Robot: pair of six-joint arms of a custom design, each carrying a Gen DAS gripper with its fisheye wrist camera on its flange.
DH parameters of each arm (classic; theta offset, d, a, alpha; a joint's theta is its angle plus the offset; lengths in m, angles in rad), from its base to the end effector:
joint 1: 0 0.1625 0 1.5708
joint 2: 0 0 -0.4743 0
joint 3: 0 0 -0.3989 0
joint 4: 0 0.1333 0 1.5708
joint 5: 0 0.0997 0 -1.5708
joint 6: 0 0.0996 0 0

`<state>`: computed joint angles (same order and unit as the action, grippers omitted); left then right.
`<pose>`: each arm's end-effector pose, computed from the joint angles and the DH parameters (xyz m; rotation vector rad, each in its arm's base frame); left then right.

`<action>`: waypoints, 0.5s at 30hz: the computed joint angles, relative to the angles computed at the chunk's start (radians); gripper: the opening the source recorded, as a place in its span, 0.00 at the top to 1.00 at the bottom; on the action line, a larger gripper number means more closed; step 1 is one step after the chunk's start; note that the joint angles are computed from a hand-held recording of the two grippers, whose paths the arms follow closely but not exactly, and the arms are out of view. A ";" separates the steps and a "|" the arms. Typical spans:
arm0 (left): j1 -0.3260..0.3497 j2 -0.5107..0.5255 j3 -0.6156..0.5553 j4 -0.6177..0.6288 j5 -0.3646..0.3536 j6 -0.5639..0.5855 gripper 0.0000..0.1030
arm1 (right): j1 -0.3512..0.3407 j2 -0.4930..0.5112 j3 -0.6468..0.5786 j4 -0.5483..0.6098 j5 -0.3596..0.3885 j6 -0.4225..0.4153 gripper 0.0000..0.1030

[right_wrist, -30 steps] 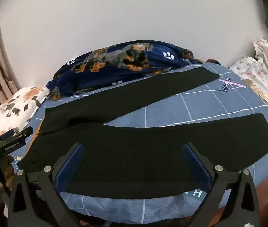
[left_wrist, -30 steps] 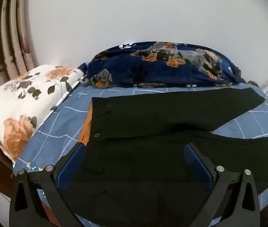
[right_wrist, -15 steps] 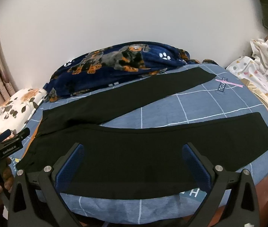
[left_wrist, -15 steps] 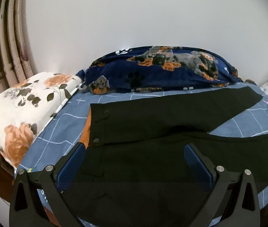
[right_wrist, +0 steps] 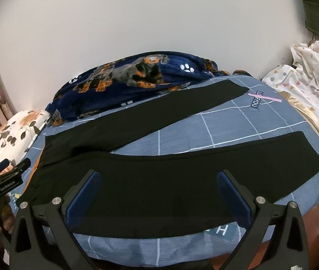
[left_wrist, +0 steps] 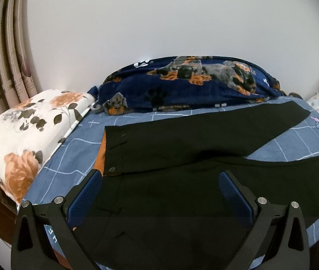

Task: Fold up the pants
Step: 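Position both grippers over the waistband of the black pants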

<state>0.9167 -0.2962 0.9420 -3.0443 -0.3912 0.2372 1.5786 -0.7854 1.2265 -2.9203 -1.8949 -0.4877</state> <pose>-0.3490 -0.8257 0.1086 0.3149 1.9544 -1.0792 0.1081 -0.8310 0.3481 0.4066 -2.3959 1.0547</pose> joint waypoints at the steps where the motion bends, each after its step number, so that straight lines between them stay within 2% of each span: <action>1: 0.000 -0.003 0.002 0.003 -0.001 -0.004 0.00 | -0.001 0.000 0.000 0.000 -0.002 0.002 0.00; 9: 0.007 -0.007 0.005 0.013 0.005 -0.025 0.00 | -0.003 0.005 -0.008 0.002 -0.014 0.010 0.00; 15: 0.009 0.017 -0.027 -0.033 0.028 0.027 0.00 | -0.006 0.008 -0.009 -0.011 -0.028 0.005 0.00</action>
<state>0.9254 -0.2791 0.9154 -3.0774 -0.3629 0.2647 1.5730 -0.7775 1.2173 -2.9313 -1.9233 -0.4825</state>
